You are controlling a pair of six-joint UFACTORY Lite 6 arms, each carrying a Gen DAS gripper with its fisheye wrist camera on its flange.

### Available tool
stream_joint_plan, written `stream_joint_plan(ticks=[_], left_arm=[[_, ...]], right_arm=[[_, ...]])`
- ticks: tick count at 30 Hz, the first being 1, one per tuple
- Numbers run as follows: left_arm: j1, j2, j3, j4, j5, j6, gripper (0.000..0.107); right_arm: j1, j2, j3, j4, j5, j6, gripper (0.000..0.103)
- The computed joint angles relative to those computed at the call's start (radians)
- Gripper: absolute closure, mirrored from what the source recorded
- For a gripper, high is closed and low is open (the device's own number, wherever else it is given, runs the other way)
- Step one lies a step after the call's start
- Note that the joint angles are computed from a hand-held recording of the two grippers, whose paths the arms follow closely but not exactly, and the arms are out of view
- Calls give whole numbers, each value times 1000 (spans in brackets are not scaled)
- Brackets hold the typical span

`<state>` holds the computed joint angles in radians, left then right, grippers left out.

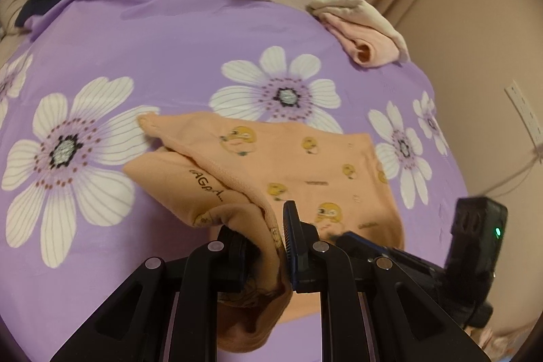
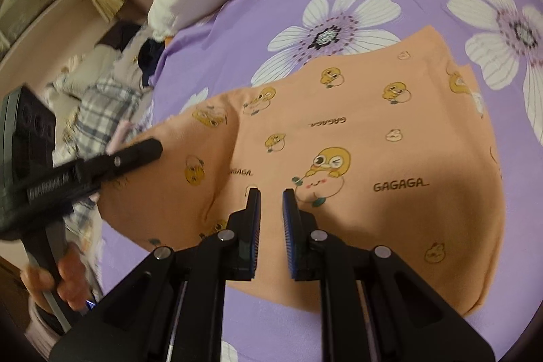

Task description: Fold small clothes

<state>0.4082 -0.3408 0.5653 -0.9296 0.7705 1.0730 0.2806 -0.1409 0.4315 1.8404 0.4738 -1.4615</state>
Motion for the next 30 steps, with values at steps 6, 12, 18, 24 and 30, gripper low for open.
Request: stream_joint_plan(ticks=[6,12,18,24,30], left_arm=[[-165,-21,-39,11,-90,-72,91],[-316,-3,-72,25,-165,-113,91],[-367,95,-59,-40,-120,-5,91],[-274,75,-93,-43,25,73,91],[13,-66,-204,14,156,172,91]], right_arm=[[-166,90,-9,6,206,1,78],[-322,228,-11,8,435,-8,60],[-360,313,39,-29,533,23,45],[-321,317,108,-96,507,42,37],[-264,336,175,-131,427,34,33]])
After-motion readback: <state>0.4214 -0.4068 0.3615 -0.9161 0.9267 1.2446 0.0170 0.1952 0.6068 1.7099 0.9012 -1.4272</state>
